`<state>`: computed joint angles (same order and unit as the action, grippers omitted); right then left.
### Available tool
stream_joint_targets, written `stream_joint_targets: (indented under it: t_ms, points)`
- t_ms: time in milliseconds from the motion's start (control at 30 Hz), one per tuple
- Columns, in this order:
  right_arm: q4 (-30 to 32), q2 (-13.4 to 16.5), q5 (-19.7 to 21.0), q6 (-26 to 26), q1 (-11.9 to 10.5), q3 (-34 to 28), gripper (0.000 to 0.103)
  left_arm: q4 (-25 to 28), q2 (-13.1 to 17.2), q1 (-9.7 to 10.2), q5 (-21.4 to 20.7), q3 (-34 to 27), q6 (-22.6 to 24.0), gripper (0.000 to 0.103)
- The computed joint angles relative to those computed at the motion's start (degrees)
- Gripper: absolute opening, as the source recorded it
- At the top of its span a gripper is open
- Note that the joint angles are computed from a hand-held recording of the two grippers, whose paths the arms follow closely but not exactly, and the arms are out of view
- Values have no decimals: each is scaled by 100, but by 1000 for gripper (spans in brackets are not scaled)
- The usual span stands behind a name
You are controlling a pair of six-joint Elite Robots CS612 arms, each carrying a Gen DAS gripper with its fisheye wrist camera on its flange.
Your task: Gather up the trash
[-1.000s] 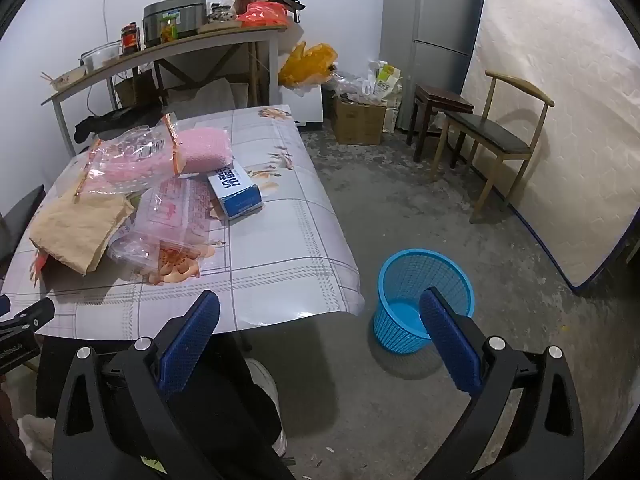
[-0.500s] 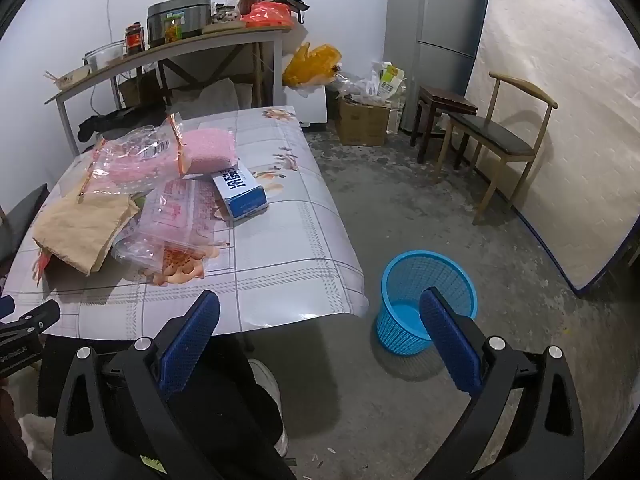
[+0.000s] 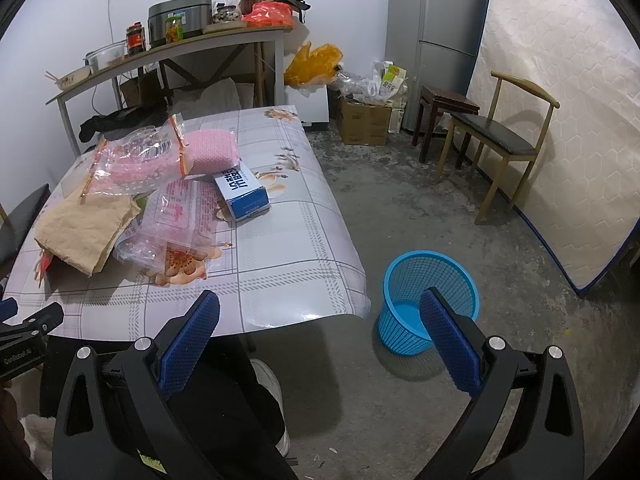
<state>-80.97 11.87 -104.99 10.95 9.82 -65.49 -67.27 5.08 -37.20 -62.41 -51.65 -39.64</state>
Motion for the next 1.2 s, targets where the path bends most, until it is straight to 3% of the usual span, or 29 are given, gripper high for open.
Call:
stream_joint_targets:
  t_ms: [1200]
  points:
    - [-7,-25,66,12,5,75,97,63,25,12,-12,-40,17,91]
